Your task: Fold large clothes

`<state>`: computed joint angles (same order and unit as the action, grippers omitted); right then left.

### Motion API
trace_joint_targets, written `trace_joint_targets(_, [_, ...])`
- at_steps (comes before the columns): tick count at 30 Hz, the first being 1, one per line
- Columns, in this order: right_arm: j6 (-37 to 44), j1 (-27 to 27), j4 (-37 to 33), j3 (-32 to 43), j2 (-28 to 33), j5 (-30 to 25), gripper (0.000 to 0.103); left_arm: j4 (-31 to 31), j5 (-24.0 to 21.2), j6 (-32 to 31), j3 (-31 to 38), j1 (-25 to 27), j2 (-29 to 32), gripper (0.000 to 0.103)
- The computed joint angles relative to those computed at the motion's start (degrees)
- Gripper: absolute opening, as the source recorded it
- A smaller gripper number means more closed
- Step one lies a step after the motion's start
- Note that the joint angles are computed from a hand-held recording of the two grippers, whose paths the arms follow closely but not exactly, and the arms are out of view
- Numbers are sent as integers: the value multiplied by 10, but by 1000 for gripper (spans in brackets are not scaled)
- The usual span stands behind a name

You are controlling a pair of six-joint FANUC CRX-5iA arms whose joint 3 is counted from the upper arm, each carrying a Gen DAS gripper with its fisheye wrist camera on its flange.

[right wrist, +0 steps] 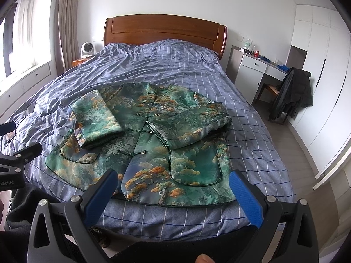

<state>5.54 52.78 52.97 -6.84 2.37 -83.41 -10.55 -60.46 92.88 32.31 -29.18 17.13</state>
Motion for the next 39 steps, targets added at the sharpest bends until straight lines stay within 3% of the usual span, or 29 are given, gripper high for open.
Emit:
trace_joint_targets(11, [8,-5,4,5,2,2,103,30,33,-19,-19,6,-8,103])
trace_joint_targets(23, [3,-8,18,-5,-3,11,103,15,33,-12,-20,1,-10,103])
trace_joint_targets(31, [-7,-8,25,-9,-5,11,103,20,75,-37,-50,0,-27,103])
trace_joint_targets(39, [-35,-10,59,-34,-23,21,103,19,75,-25,-47,3,-26,103])
